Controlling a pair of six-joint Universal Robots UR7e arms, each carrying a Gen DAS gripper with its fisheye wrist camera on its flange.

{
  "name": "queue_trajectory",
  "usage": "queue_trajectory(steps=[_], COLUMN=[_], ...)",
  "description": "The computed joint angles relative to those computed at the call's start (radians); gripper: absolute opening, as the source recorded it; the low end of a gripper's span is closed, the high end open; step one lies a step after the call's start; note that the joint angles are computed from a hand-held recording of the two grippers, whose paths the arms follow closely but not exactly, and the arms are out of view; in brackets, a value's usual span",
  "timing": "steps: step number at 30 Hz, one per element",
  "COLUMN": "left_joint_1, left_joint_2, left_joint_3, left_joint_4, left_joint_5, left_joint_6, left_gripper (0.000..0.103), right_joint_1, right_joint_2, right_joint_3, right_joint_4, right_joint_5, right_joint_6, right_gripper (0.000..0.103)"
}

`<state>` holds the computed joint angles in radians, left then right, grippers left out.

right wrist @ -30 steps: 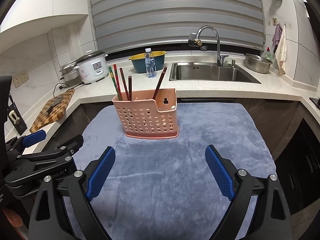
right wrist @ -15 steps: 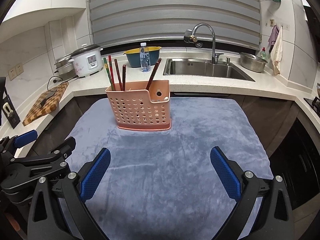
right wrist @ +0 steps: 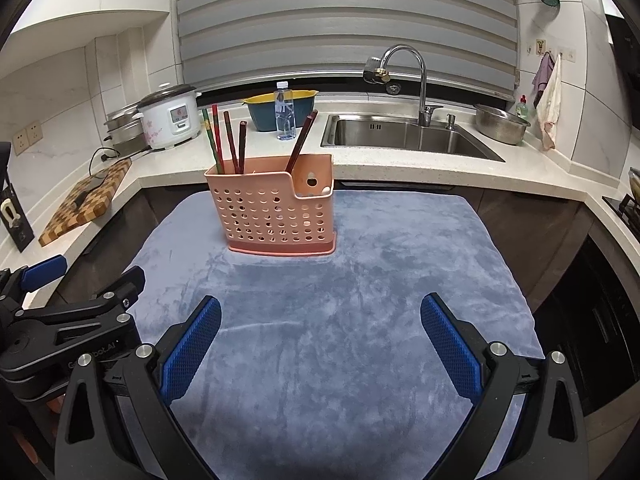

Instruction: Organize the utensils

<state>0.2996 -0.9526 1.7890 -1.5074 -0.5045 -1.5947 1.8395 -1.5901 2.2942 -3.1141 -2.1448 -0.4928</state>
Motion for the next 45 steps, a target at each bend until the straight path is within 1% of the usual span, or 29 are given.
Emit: queue_trajectory(steps=[23,31,34,45], left_joint_1=[-0.002,-0.002,-0.001,0.004], left_joint_2=[0.015,0.013,0.019,0.022], left_joint_3=[-0.015,-0.018,-0.027,-0.033], left_joint_4=[0.055,0.08,0.107,0.128], left_joint_5=[0.006,0.001,-0.001,-0.012], left_joint_6=[-0.049,-0.071,-0.096,-0.122], left_gripper=[0.096,0.096,0.096,0.096], right_joint_1=[-0.003,-0.005,-0.006,-0.012], right_joint_2=[0.005,0.007,0.007,0.006], right_joint_3=[0.001,0.001,0.002,0.006], right_joint_4=[0.008,0.002,0.002,-0.004], right_joint_5=[-0.004,-0.009,-0.009,-0.01], right_joint_6=[0.013,0.009,0.01,0.007], right_gripper=[0.096,0.096,0.096,0.096])
